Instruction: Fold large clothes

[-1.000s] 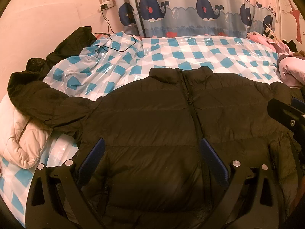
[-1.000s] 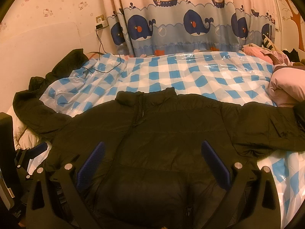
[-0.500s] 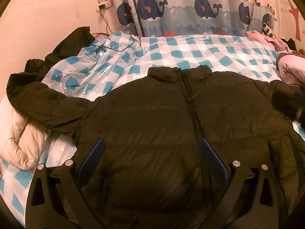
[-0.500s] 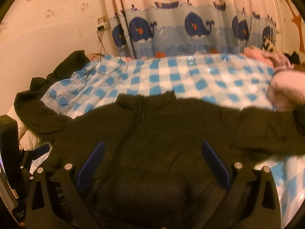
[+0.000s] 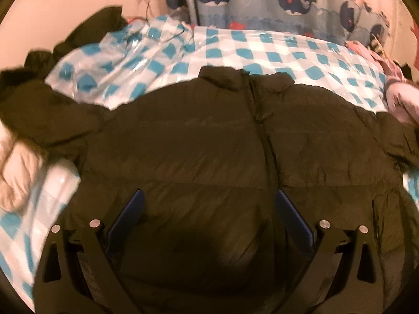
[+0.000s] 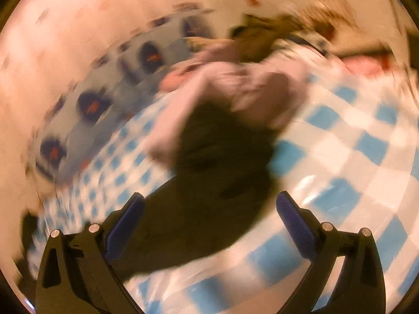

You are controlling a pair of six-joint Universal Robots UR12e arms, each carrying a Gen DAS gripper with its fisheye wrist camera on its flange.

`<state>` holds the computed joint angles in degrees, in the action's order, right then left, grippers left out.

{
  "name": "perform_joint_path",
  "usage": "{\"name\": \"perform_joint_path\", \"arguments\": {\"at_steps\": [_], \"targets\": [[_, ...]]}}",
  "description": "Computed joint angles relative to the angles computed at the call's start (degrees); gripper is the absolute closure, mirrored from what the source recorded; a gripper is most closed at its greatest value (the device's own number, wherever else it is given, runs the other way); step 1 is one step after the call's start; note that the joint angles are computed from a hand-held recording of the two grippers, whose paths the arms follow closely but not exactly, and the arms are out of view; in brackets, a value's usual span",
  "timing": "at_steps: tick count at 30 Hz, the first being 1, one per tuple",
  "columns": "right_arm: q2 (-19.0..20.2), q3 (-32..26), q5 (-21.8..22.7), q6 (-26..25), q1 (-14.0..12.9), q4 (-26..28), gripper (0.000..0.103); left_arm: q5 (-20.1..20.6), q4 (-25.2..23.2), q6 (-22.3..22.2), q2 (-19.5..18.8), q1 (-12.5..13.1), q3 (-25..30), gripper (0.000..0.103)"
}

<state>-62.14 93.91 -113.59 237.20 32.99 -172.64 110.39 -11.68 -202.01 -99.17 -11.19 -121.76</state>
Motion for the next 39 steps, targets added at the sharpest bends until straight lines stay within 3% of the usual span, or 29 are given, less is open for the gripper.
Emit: {"name": "perform_joint_path", "arguments": {"at_steps": [3,8,15,17,18,19,21,22,26,30,34,39], "targets": [[0.27,3.11,3.93,0.55,-2.15,-6.76,0.006,-2.44,-0.97,-3.73,-0.15,1.18,-0.01,0.007],[2.26,3.52,9.68,-3.58,-5.04,-11.98,0.006,-5.59,-1.73,-8.85,0.02,3.17,-0.63,0.007],[4.77,-0.56,11.99,-8.39,-7.09,-6.86,0.007,-4.7,-3.83,-8.9,-0.77,2.41,0.73,0.007],[5.09,-1.39,14.3,-10.44,-7.44,-6.5,0.033,-4.43,-4.42,-8.79,-0.88,2.18,1.04,0.007],[4.99,-1.79,15.51,-11.32,-7.52,-5.52,0.056,-4.5,-4.56,-8.79,-0.87,2.17,1.11,0.007],[4.94,-2.15,15.29,-12.18,-7.27,-5.0,0.072,-4.68,-4.58,-8.86,-0.8,2.2,1.13,0.007],[4.65,-2.48,15.25,-13.54,-6.65,-5.86,0.087,-5.09,-4.44,-9.02,-0.67,2.31,1.11,0.007],[4.53,-2.41,15.46,-13.56,-6.36,-6.99,0.09,-5.21,-4.27,-9.06,-0.62,2.35,1.03,0.007],[4.34,-2.77,16.99,-12.28,-5.74,-17.03,0.09,-5.92,-3.54,-9.38,-0.24,2.6,0.7,0.007],[5.56,-5.45,18.25,-5.36,-5.93,-25.13,0.09,-7.01,-2.59,-10.04,0.58,3.02,0.26,0.007],[7.59,-10.36,19.94,-0.1,-5.49,-26.26,0.09,-8.11,-1.8,-9.8,1.58,3.33,-0.09,0.007],[10.51,-18.65,22.16,-1.93,-3.2,-22.89,0.09,-7.55,-2.96,-7.27,2.37,2.99,0.07,0.007]]}}
